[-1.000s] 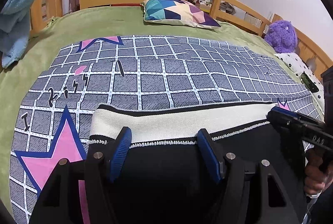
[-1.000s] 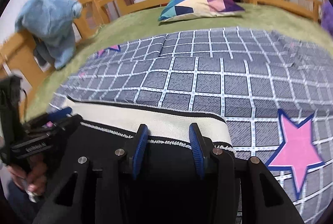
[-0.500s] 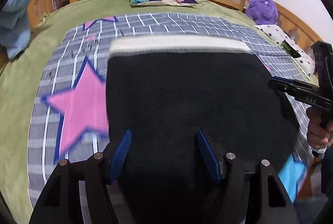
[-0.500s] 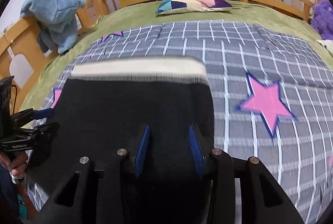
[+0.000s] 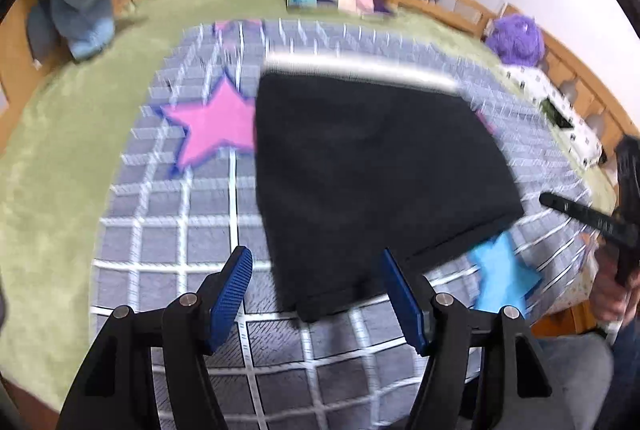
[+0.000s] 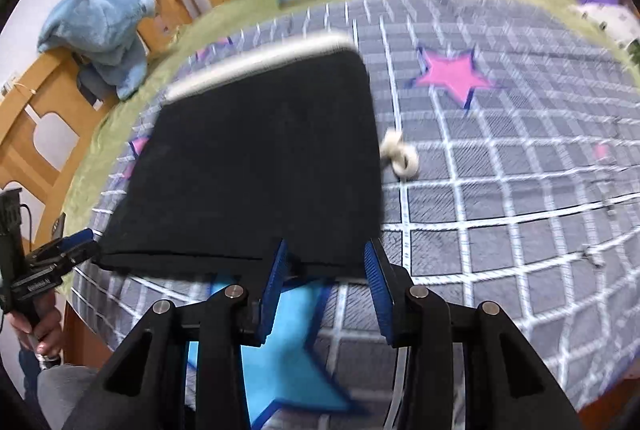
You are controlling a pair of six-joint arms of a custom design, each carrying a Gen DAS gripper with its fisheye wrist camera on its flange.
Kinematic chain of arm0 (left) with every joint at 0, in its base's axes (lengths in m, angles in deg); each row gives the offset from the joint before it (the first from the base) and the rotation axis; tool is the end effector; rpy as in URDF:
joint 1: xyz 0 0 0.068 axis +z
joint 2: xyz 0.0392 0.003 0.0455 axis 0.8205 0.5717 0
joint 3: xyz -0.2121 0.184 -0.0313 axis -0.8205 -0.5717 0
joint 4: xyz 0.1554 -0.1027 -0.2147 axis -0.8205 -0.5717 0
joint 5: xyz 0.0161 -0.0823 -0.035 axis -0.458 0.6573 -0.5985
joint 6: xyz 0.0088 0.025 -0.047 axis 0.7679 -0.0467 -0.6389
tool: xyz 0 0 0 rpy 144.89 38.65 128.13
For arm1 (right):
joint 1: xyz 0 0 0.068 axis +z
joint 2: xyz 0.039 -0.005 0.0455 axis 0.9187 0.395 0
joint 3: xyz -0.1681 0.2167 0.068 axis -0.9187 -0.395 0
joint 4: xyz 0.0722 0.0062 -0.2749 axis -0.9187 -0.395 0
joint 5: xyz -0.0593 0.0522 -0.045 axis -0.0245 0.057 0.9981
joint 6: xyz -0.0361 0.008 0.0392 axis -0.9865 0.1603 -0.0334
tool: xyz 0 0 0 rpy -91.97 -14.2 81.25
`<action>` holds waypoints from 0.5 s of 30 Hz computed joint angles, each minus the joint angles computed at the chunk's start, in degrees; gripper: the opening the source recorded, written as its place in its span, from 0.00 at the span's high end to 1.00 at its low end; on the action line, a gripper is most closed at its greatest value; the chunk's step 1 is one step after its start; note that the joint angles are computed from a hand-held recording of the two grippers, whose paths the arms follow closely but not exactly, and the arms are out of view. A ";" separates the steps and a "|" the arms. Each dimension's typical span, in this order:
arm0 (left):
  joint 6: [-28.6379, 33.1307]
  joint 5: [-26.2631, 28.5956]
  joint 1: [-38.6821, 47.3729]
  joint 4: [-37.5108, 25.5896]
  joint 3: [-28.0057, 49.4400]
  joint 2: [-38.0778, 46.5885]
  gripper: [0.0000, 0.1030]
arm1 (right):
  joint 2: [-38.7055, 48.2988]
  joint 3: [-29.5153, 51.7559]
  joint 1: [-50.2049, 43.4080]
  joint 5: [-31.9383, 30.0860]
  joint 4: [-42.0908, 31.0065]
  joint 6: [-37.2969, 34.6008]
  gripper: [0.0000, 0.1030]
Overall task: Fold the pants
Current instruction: 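Open both tools, release the bundle and pull them back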
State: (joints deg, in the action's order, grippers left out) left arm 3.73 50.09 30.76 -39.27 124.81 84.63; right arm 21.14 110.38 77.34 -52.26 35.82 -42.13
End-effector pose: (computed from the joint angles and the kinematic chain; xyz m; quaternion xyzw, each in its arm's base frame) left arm 0.2704 -0.1313 0.2432 0.2384 0.9104 -0.1710 0.2918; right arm 0.1386 0.0226 0.2063 0.1789 0.9258 0.0764 0.3242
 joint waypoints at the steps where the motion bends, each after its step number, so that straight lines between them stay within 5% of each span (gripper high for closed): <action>1: -0.32 -0.21 -0.35 -1.05 0.69 -1.54 0.37 | -2.18 1.80 4.39 3.69 -2.90 3.03 0.60; 3: -2.05 -2.16 -2.82 -5.05 3.46 -5.74 0.35 | -3.31 6.73 15.87 13.48 -8.64 11.11 0.57; 5: -4.06 -4.13 -5.46 -7.19 5.37 -7.81 0.32 | -0.31 13.08 29.42 24.54 -14.96 21.19 0.44; 8: -7.40 -4.93 -8.84 -7.40 4.77 -11.92 0.29 | 5.83 20.67 41.55 34.13 -22.24 31.25 0.32; 13: -10.52 -15.58 -15.74 -7.70 0.31 -17.55 0.30 | 13.76 24.88 53.62 41.67 -31.36 47.12 0.29; 15: -11.10 -15.71 -15.81 -6.19 -1.14 -21.61 0.29 | 18.33 26.36 56.88 41.96 -36.51 54.57 0.29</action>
State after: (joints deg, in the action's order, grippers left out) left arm -7.37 34.38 14.95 -45.46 123.67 63.02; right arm 39.47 136.74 134.22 -10.30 -0.68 12.44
